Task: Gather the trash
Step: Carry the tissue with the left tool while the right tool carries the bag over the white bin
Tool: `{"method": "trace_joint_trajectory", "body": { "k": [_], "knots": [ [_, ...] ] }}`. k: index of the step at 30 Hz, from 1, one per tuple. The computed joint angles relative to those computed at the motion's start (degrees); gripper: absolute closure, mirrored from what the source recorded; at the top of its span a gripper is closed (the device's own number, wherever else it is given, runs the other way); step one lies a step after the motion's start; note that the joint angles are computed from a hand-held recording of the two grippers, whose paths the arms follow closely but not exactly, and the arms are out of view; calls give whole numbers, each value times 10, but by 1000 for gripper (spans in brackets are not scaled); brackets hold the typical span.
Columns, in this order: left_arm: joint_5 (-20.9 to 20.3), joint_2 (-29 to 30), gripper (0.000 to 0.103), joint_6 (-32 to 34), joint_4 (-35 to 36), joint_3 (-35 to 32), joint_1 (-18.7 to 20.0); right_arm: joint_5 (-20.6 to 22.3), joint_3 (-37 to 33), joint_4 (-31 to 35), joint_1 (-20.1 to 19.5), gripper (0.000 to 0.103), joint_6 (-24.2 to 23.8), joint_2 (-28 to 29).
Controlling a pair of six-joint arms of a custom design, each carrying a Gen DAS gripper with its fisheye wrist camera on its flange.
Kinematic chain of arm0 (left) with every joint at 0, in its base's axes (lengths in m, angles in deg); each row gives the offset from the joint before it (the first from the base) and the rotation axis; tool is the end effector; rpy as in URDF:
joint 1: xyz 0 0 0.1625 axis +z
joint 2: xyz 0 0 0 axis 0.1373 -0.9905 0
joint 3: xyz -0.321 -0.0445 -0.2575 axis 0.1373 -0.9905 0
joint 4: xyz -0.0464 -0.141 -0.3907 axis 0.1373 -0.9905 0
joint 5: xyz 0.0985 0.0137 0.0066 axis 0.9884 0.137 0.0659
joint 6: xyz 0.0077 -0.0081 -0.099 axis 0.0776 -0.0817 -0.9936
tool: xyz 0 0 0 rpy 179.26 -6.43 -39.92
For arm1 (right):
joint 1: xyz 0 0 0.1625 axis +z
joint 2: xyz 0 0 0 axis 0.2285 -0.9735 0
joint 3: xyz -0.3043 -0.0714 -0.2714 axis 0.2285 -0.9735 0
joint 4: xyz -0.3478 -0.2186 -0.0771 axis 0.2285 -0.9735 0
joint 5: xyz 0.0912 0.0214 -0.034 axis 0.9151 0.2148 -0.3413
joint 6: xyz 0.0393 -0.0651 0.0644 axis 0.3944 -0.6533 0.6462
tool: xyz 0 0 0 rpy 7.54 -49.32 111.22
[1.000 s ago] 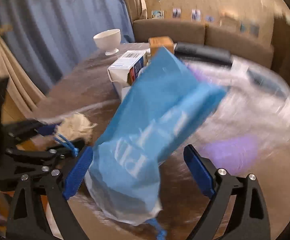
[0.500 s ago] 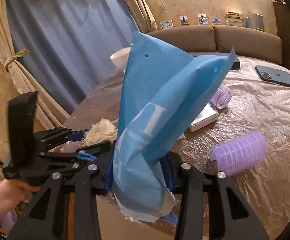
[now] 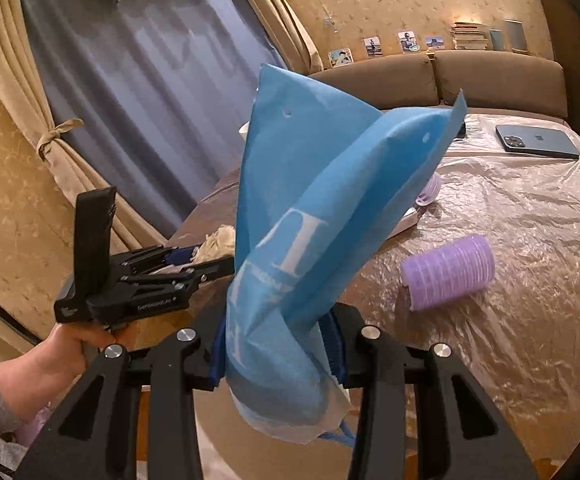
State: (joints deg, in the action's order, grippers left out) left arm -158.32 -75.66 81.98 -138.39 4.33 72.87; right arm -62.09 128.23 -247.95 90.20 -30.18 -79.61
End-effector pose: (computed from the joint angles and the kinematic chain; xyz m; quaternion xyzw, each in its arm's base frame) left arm 0.0226 -0.8671 0.3071 0.3700 0.8913 -0.1778 0.1926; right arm 0.2569 -0.6175 0.0673 0.1452 -0.9229 0.3367 0.1174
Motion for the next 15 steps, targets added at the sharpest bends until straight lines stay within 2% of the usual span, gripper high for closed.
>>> {"method": "trace_joint_trajectory", "body": {
  "k": [15],
  "knots": [
    [-9, -59, 51, -5, -19, 92, -5, -2, 61, 23, 9, 65, 6, -18]
  ]
}}
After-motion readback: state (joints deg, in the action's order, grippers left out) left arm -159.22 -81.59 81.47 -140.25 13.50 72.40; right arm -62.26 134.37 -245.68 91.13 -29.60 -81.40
